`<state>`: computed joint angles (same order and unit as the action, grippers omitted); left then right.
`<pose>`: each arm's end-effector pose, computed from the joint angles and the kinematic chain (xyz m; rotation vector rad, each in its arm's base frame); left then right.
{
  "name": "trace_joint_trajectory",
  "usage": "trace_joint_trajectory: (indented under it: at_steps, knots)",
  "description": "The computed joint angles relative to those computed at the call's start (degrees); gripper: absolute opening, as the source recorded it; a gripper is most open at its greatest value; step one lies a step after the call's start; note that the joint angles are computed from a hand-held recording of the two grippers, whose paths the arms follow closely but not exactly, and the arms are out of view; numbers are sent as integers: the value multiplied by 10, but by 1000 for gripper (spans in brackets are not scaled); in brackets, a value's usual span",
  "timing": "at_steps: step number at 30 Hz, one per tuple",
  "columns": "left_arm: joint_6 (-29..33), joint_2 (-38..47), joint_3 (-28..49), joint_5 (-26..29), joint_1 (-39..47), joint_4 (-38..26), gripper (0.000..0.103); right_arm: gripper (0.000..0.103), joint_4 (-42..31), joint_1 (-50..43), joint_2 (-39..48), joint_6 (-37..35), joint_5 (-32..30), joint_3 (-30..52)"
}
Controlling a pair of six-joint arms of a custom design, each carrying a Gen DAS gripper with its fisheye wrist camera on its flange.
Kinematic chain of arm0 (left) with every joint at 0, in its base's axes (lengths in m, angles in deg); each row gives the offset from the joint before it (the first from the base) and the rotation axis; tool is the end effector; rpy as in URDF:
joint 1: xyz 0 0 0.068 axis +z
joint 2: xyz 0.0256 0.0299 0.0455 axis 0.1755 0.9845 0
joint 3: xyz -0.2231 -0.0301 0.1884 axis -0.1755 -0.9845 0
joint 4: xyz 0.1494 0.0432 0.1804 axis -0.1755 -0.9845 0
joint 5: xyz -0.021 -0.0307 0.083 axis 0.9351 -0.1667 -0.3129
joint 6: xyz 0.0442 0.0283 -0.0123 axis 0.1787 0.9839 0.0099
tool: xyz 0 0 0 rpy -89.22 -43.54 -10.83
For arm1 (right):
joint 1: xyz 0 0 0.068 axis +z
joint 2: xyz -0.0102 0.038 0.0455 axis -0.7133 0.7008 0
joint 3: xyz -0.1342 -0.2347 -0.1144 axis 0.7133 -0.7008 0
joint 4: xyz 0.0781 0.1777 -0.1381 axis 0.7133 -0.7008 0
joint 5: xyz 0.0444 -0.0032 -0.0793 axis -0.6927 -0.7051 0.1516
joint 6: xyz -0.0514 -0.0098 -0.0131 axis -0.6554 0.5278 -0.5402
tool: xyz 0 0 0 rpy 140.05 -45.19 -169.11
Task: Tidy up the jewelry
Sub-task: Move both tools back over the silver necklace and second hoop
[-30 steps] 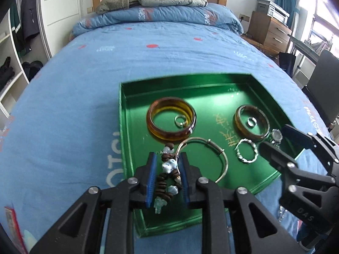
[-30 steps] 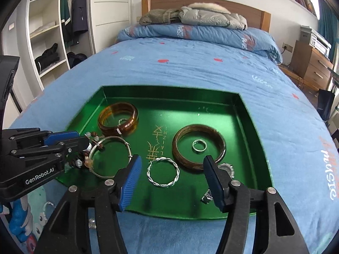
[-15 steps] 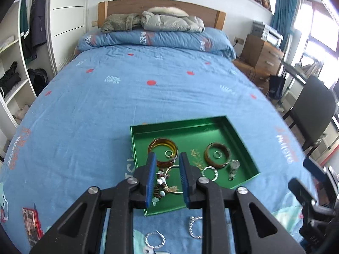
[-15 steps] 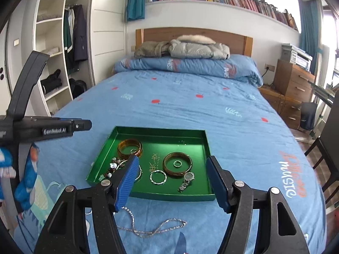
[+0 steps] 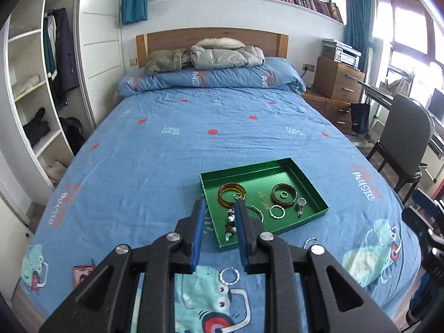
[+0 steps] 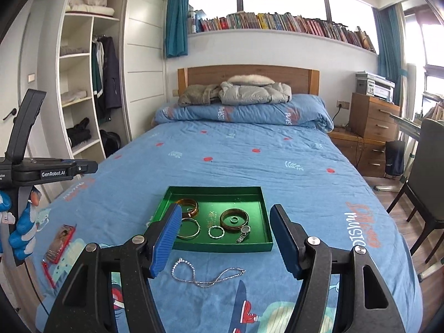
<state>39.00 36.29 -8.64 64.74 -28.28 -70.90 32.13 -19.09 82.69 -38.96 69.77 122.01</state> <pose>0.2141 -0.1507 0.3474 0.0989 2.2535 -0.0616 0.1806 0.0809 0.3166 -0.1847 2.0285 0.1484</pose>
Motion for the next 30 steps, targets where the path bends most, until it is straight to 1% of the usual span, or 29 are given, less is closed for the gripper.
trace_joint_trajectory:
  at_steps: [2, 6, 8, 10, 13, 17, 21, 26, 30]
  knots:
    - [-10, -23, -5, -15, -16, -20, 21, 65, -17, 5, -27, 5, 3, -3]
    - [-28, -58, -26, -30, -40, -35, 21, 65, -35, 8, -68, 10, 6, -14]
    - [-32, -69, -43, -29, -47, -32, 21, 65, -39, 11, -82, 15, 8, -22]
    - [-38, -75, -69, -45, -62, -23, 21, 65, -41, 10, -95, 20, 6, -35]
    - [-43, -82, -116, -49, -70, 2, 21, 65, -32, 3, -98, 31, -2, -61]
    - [-47, -82, -189, -31, -59, 61, 21, 65, -4, -2, -80, 51, -16, -98]
    - [-44, -58, -255, 19, -19, 132, 21, 65, 53, -15, -31, 63, -43, -138]
    - [-24, -2, -314, 82, 32, 229, 21, 65, 152, -36, 62, 77, -83, -182]
    - [-10, 64, -341, 127, 53, 310, 21, 65, 234, -42, 163, 87, -101, -202]
